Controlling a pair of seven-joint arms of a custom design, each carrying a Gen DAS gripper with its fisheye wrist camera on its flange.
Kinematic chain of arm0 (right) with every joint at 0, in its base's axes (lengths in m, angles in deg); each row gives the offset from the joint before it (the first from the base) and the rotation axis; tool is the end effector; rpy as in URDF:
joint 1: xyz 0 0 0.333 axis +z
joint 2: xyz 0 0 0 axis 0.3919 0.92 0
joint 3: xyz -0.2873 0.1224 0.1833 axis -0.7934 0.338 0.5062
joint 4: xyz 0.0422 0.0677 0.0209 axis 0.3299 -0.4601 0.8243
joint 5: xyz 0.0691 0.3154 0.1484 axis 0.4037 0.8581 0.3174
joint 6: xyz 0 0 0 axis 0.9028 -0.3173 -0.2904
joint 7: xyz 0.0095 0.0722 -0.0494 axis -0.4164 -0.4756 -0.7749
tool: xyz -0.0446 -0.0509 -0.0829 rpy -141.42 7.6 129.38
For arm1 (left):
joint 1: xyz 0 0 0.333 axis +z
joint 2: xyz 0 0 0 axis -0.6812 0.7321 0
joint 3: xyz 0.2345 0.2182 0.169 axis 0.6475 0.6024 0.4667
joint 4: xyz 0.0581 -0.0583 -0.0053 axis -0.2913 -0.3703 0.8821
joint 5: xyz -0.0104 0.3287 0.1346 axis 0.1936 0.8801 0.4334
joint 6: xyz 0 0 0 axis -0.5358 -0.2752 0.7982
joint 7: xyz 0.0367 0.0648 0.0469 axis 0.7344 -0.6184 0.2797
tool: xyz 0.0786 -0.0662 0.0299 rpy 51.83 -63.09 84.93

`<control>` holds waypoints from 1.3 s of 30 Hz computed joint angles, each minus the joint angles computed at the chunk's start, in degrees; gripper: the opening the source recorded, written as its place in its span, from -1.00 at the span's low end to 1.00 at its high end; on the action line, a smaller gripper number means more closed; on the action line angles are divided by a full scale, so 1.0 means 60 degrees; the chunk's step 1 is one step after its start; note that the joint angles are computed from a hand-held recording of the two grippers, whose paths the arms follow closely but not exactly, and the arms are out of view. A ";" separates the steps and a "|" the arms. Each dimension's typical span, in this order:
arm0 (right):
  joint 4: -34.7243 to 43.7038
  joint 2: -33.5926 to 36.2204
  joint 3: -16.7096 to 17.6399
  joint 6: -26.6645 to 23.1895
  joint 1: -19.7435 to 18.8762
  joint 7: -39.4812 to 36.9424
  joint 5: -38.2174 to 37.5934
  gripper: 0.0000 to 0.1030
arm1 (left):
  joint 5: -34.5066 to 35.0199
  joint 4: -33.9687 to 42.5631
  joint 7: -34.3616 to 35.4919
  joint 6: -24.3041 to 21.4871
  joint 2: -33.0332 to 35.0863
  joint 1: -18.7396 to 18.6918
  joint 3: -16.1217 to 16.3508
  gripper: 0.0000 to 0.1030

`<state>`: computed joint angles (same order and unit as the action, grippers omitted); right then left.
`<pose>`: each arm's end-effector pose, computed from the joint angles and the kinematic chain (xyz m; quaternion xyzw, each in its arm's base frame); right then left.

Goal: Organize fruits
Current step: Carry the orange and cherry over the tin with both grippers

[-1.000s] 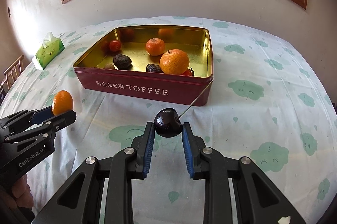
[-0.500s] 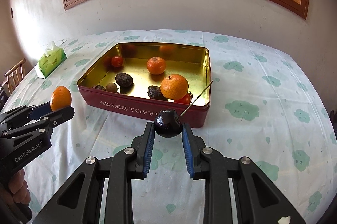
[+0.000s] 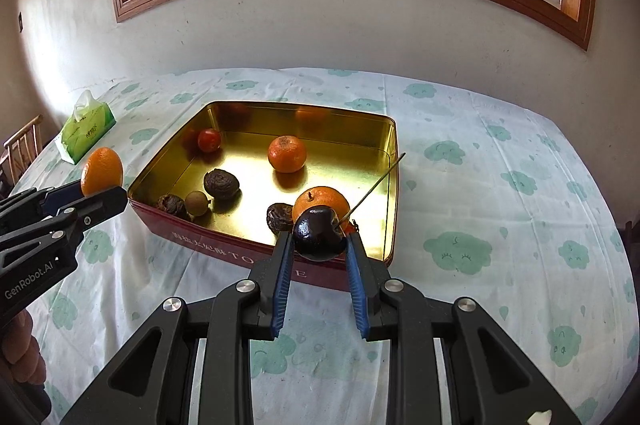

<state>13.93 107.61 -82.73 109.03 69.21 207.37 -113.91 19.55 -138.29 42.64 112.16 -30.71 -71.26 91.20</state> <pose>0.6075 0.5152 0.3815 -0.6525 0.6652 -0.2600 0.2532 0.6254 -0.2848 0.3852 -0.5518 0.7318 -0.3417 0.2079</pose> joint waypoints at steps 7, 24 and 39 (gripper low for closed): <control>0.0571 0.0422 0.0105 -0.0146 -0.0243 -0.0412 0.0355 -0.53 | 0.0188 0.0722 -0.0086 -0.0445 0.0409 0.0016 0.0083 -0.30; 0.2837 0.1813 0.0155 -0.0752 -0.0649 -0.1696 0.1535 -0.53 | 0.0957 0.2142 -0.0590 -0.1383 0.1221 0.0476 -0.0309 -0.30; 0.3175 0.2106 0.0121 -0.0835 -0.0758 -0.2058 0.2031 -0.52 | 0.1436 0.3276 -0.0827 -0.2195 0.1955 0.0725 -0.0667 -0.30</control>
